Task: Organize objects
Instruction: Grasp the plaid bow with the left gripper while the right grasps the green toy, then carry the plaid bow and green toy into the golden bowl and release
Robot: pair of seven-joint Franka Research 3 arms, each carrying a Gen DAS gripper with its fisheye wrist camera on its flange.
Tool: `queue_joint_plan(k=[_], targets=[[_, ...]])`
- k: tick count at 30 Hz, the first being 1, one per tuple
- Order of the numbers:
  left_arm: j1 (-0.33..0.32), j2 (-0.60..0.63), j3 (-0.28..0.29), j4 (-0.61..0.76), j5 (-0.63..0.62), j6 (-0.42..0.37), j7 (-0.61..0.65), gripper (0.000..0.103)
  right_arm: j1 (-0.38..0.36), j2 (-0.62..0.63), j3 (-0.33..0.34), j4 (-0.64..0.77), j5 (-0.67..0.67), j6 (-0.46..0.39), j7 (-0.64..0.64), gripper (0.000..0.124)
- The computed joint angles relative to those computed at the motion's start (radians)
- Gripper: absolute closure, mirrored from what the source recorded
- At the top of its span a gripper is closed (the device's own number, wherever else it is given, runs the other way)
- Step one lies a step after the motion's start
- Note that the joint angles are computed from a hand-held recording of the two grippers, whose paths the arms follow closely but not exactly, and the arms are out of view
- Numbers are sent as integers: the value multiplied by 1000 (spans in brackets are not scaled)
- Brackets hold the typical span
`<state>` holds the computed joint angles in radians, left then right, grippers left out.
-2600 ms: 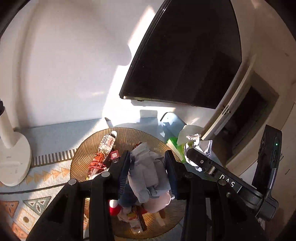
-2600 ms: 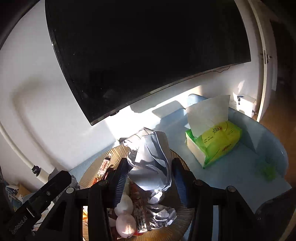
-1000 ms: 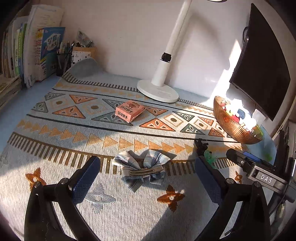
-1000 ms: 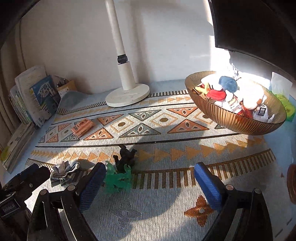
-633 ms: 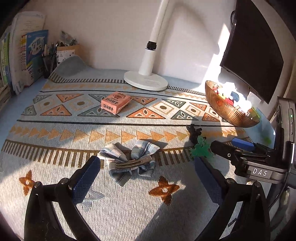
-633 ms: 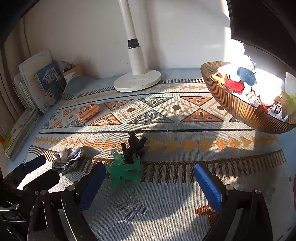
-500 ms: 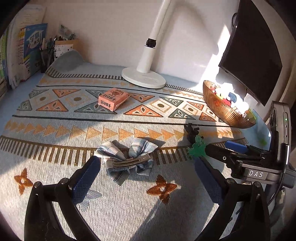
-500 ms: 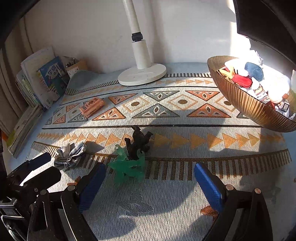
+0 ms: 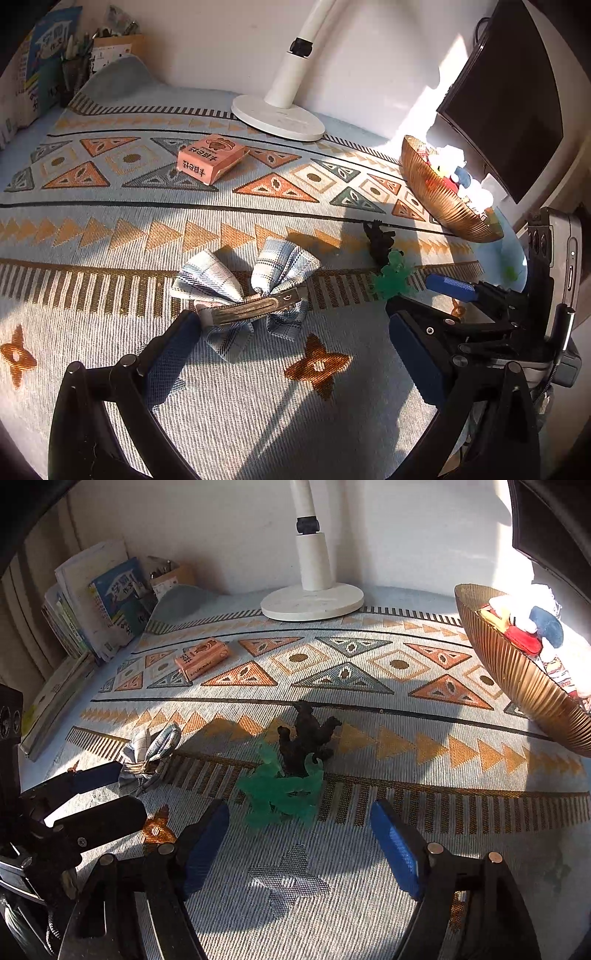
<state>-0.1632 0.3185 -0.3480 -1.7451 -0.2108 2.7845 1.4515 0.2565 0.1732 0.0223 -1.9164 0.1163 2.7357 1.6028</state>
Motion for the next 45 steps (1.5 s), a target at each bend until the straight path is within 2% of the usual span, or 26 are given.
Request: queue_joint_plan(k=[2, 5, 7, 9, 10, 11, 12, 16, 18, 20, 21, 23, 25, 27, 28, 29, 31, 33, 34, 37, 41, 44, 45], targets=[[-1, -1, -1, 1, 5, 0, 10, 1, 0, 5, -1, 6, -2, -3, 4, 51], [-32, -7, 35, -2, 69, 9, -45, 1, 7, 19, -8, 30, -26, -23, 29, 49], [-95, -21, 112, -7, 205, 13, -172, 1, 23, 29, -19, 46, -81, -42, 54, 45], [-159, -39, 195, -8, 409, 21, -301, 1, 60, 42, -49, 66, -199, -62, 141, 45], [-183, -45, 227, -2, 503, 10, -354, 1, 75, 45, -61, 70, -257, -64, 185, 49], [-188, -46, 236, 9, 558, -6, -375, 1, 72, 42, -56, 63, -263, -46, 187, 61], [-171, -42, 223, 22, 567, -20, -355, 1, 66, 36, -49, 51, -260, -29, 180, 79], [-102, 18, 169, 122, 524, -78, -288, 1, 50, 4, -41, 0, -255, 41, 196, 80], [-38, 60, 103, 179, 400, -123, -185, 1, 29, -11, -18, -26, -194, 82, 139, 80], [22, 72, 30, 184, 272, -157, -30, 1, 14, -15, 1, -31, -132, 87, 76, 80], [29, 61, 21, 161, 247, -144, 21, 1, 15, -10, 2, -23, -122, 75, 67, 80], [-4, 42, 52, 125, 289, -126, 51, 1, 18, 5, -1, 0, -112, 46, 58, 80], [-34, 53, 73, 138, 327, -166, 69, 2, 20, 6, -2, 3, -99, 40, 52, 80], [-44, 78, 68, 169, 315, -211, 97, 3, 18, -3, -1, -13, -84, 61, 42, 80], [-58, 87, 78, 181, 328, -221, 91, 13, 17, -6, -1, -18, -76, 69, 36, 80], [-76, 92, 92, 188, 354, -221, 77, 16, 18, -9, -4, -22, -76, 76, 39, 80], [-74, 91, 85, 184, 342, -193, 78, 43, 12, -12, 1, -26, -53, 82, 21, 80], [-74, 88, 84, 176, 336, -165, 78, 64, 3, -19, 11, -37, -13, 97, -10, 80], [-72, 85, 79, 170, 331, -155, 87, 70, -5, -24, 21, -43, 25, 107, -41, 80], [-88, 71, 96, 151, 358, -134, 57, 73, -32, -38, 49, -59, 165, 133, -146, 80], [-30, 71, 20, 157, 219, -123, 139, 73, -45, -53, 61, -73, 308, 161, -233, 80], [-68, 71, 36, 178, 244, -109, 135, 73, -42, -72, 47, -89, 339, 176, -217, 80], [-78, 77, 35, 197, 250, -111, 139, 73, -54, -81, 52, -90, 396, 166, -245, 80]])
